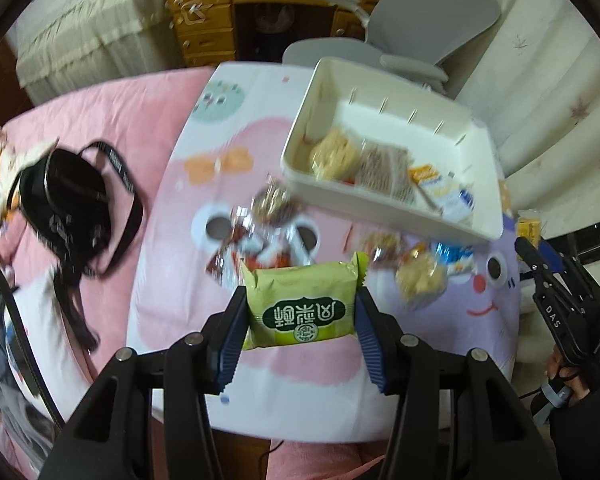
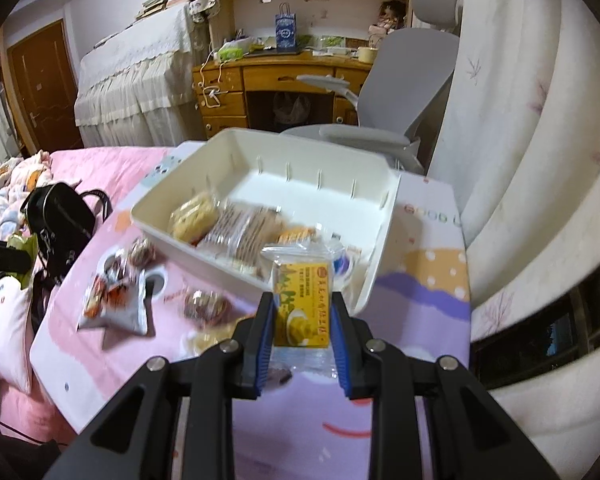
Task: Organize snacks
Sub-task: 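Lift both packs into the white basket and open both grippers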
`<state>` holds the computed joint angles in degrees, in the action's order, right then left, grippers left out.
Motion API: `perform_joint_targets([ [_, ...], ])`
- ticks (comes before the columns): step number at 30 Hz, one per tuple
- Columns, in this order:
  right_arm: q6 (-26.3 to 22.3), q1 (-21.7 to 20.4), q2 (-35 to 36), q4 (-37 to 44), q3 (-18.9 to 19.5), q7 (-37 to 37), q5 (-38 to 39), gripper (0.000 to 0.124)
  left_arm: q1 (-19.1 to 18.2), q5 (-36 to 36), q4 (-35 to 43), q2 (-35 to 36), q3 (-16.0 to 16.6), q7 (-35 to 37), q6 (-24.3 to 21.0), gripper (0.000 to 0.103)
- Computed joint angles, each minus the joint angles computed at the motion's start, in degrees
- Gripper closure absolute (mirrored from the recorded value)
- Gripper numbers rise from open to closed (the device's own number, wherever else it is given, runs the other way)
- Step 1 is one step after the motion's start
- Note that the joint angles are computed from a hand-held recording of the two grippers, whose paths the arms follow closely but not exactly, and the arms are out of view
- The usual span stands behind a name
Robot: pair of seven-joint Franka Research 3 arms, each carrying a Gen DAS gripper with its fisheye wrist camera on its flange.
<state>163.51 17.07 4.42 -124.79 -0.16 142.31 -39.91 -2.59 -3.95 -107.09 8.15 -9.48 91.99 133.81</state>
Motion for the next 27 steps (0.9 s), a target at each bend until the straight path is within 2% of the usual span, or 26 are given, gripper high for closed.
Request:
perform_joint_targets([
  [6,-0.30,0.14,4.28,5.84,-1.07,-2.56,4.73,0.097,-0.53,0.96,12.51,7.76,-1.09,2.30,-3.50,0.053],
  [15,-5.36,2.46,13.24,17.41,-4.39,-7.20,12.48,0.097,-1.04,-1.02,34.45,23.33,-4.08,9.12,-8.88,0.053],
  [18,-5.29,2.89,16.00,20.23,-5.43,-8.22,15.68,0.097,-2.04,-1.33,42.62,29.38,-4.77,10.22,-10.66,0.052],
  [24,-6.01,3.70,20.59,25.28,-7.13,-10.11,21.12,0.097,-5.31,-0.98,61.84,42.72,-5.12,11.64,-17.47,0.052],
  [27,-5.98,3.93,21.85,26.78,-7.70,-10.76,23.25,0.097,-6.28,-1.20,66.66,46.08,-5.03,11.41,-18.73,0.051],
])
